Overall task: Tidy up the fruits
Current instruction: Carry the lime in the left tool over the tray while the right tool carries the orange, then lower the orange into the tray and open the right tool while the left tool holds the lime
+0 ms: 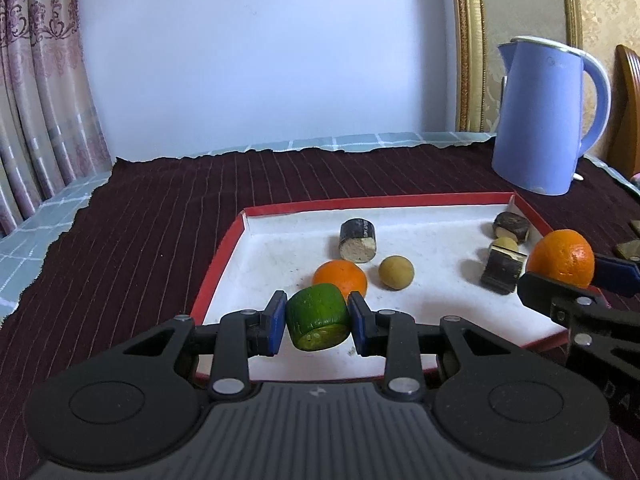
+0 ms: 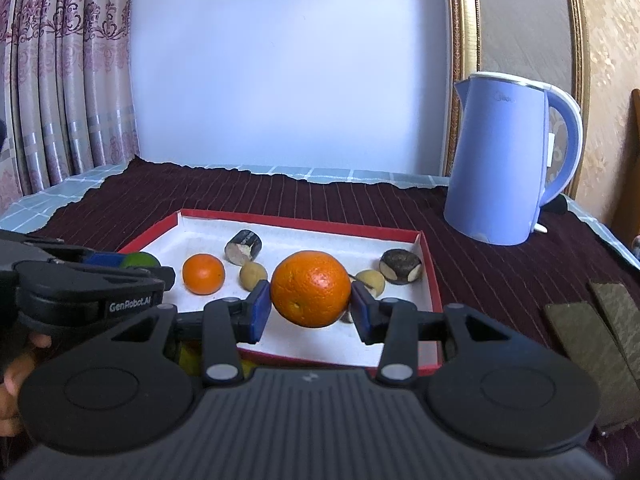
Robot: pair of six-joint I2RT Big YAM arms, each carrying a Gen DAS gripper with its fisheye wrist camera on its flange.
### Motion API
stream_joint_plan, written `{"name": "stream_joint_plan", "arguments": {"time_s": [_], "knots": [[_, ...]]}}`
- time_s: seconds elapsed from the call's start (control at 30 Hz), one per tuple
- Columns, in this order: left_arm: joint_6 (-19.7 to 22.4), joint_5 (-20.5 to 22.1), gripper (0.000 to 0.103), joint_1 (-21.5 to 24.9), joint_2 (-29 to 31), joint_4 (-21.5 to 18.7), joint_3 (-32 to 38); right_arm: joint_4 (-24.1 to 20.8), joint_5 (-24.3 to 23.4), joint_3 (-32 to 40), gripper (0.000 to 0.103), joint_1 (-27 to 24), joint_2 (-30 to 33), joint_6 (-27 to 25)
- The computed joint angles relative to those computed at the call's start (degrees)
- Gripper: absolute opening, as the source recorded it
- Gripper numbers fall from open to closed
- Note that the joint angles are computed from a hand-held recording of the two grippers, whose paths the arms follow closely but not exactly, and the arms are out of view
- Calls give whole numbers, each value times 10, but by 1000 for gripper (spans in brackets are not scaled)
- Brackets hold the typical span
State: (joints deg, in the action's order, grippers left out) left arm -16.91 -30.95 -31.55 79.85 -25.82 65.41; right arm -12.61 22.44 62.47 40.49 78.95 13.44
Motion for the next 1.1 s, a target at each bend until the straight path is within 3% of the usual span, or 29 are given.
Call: {"name": "stream_joint_plan", "arguments": {"time_s": [1.1], "knots": [[27, -16, 32, 4, 72, -18, 76, -13, -12, 67, 40, -40, 57, -2]]}}
